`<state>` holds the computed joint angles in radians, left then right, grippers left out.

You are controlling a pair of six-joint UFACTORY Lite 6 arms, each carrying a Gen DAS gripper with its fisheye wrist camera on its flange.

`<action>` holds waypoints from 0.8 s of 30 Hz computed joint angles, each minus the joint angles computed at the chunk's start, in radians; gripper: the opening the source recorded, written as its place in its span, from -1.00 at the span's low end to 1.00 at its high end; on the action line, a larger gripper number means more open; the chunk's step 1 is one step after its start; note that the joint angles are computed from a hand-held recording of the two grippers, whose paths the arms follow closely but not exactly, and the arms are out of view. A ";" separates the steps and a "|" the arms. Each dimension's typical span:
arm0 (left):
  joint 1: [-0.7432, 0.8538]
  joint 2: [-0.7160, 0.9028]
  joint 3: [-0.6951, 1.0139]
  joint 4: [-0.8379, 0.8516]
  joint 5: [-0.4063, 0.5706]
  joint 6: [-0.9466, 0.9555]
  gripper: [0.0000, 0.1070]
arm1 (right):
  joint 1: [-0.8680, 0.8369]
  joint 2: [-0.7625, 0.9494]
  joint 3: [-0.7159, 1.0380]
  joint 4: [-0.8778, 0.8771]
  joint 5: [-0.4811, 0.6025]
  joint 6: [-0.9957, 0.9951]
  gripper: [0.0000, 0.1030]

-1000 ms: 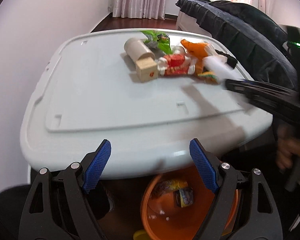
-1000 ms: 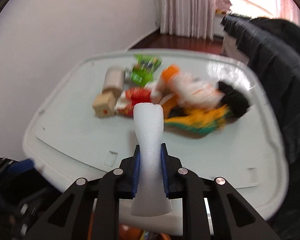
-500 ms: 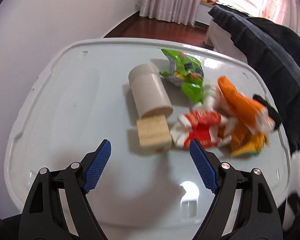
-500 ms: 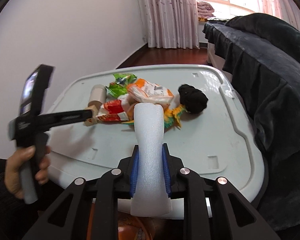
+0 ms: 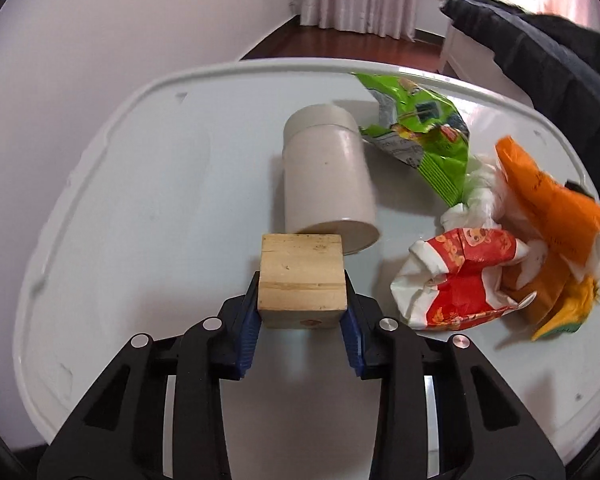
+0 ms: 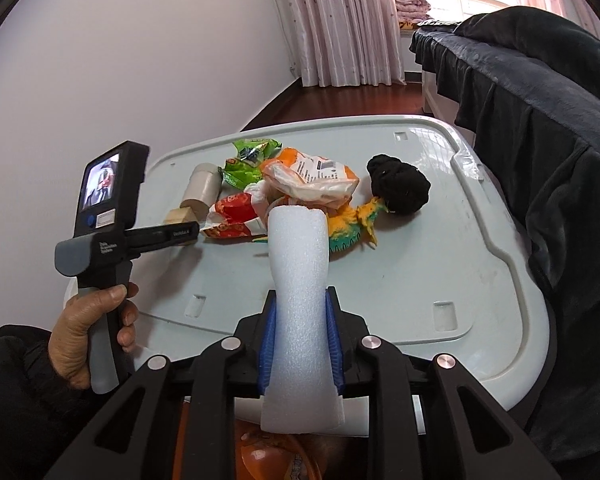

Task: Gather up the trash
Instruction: 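Lower the foam strip and wooden block over the bucket and release both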

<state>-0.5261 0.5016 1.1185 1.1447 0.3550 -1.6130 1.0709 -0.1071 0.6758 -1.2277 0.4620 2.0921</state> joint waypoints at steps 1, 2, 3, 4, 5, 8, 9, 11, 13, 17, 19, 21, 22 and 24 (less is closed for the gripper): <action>0.006 -0.008 -0.013 0.023 -0.015 -0.019 -0.35 | -0.003 0.003 0.000 0.000 0.000 -0.002 -0.56; 0.015 -0.017 -0.027 0.038 -0.027 -0.028 -0.35 | -0.003 0.005 0.000 0.002 0.002 -0.003 -0.56; 0.020 -0.034 -0.045 0.035 -0.037 -0.026 -0.35 | -0.003 0.004 -0.001 0.002 0.002 -0.001 -0.56; 0.026 -0.061 -0.072 0.040 -0.047 -0.030 -0.35 | -0.003 0.004 -0.002 0.000 0.003 0.003 -0.56; 0.030 -0.100 -0.111 0.045 -0.060 -0.037 -0.35 | -0.002 0.004 -0.003 -0.001 0.006 0.004 -0.56; 0.014 -0.249 -0.228 0.036 -0.078 -0.015 -0.35 | 0.017 -0.002 -0.006 -0.025 0.017 0.029 -0.56; -0.006 -0.326 -0.284 0.019 -0.071 0.010 -0.35 | 0.026 0.001 -0.004 -0.034 0.024 0.035 -0.56; -0.039 -0.462 -0.373 -0.047 -0.068 0.092 -0.35 | 0.036 0.003 -0.001 -0.046 0.029 0.045 -0.56; -0.106 -0.619 -0.464 -0.088 -0.025 0.143 -0.35 | 0.053 0.000 -0.005 -0.064 0.036 0.072 -0.56; -0.279 -0.843 -0.578 -0.187 0.094 0.184 -0.35 | 0.127 -0.027 -0.003 -0.026 0.102 0.065 -0.56; -0.385 -0.932 -0.634 -0.203 0.175 0.155 -0.35 | 0.183 -0.051 -0.001 0.010 0.149 0.061 -0.56; -0.522 -0.986 -0.675 -0.194 0.284 0.087 -0.35 | 0.250 -0.071 0.001 0.048 0.200 0.068 -0.56; -0.575 -1.004 -0.694 -0.194 0.324 0.056 -0.35 | 0.300 -0.082 0.004 0.069 0.237 0.081 -0.56; -0.676 -1.037 -0.729 -0.206 0.381 0.004 -0.35 | 0.367 -0.090 0.013 0.101 0.284 0.100 -0.56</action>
<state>-1.2025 -0.5354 0.3900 0.9388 0.7360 -1.6090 1.4379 -0.1972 0.6884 -1.1271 0.7463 2.1923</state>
